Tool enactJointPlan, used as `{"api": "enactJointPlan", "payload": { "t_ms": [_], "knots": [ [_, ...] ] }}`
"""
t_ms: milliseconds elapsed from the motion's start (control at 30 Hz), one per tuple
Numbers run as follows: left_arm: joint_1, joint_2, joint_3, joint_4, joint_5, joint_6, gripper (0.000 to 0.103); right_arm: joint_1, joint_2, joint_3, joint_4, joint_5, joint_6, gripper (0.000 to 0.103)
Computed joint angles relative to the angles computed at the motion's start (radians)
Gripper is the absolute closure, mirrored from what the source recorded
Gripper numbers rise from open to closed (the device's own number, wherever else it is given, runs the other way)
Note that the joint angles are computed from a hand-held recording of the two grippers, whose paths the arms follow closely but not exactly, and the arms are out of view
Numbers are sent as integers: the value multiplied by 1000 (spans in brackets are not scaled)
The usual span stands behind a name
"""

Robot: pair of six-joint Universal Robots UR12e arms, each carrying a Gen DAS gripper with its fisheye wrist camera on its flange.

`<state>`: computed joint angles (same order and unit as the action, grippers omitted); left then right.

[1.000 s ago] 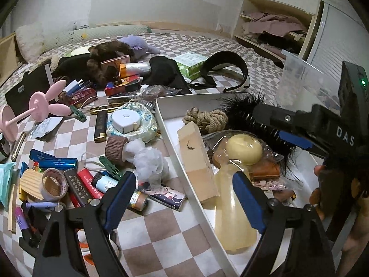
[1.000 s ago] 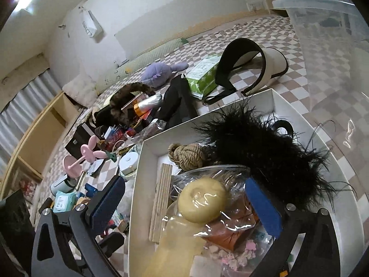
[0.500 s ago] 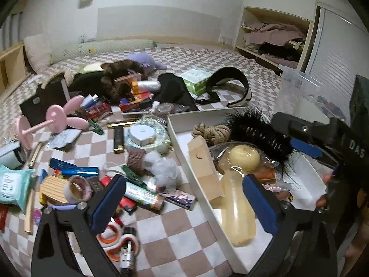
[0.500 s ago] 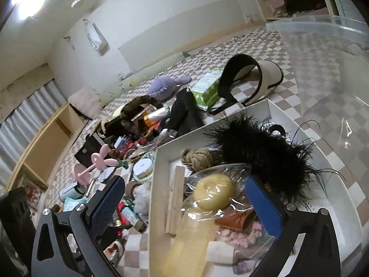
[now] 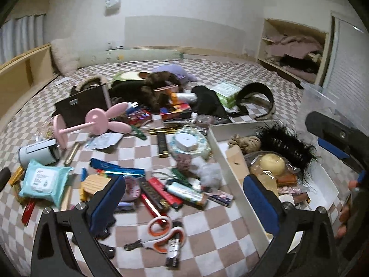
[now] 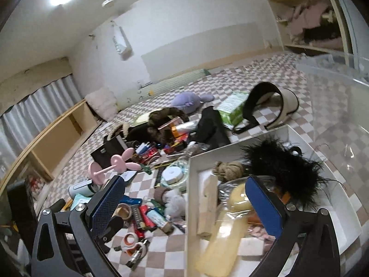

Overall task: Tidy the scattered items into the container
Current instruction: 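Withdraw both grippers from the box back over the bed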

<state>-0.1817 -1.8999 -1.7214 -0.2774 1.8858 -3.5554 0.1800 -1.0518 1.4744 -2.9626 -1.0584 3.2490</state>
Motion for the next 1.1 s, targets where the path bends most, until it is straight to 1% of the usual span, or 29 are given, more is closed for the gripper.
{"api": "enactJointPlan", "payload": {
  "t_ms": [100, 167, 233, 333, 467, 600, 767, 933, 1100],
  "knots": [
    [2, 16, -9, -36, 38, -38, 0, 7, -5, 12, -39, 7, 2, 0],
    [4, 27, -18, -50, 66, -60, 0, 16, -8, 19, -73, -5, -5, 0],
    [13, 40, -38, -30, 56, -76, 0, 23, -12, 22, -77, -14, -19, 0],
    [29, 61, -70, -7, 42, -102, 0, 35, -17, 23, -67, -16, -31, 0],
    [45, 84, -106, 19, 64, -108, 0, 48, -21, 23, -52, -18, -45, 0],
    [70, 112, -143, 33, 62, -125, 0, 63, -24, 26, -33, -21, -71, 0],
    [101, 143, -191, 66, 75, -89, 0, 82, -18, 23, 10, -17, -95, 0],
    [139, 169, -239, 96, 31, -65, 0, 104, -7, 17, 75, -18, -141, 0],
    [171, 182, -281, 102, -19, -83, 0, 121, 0, 20, 136, -39, -171, 0]
  ]
}}
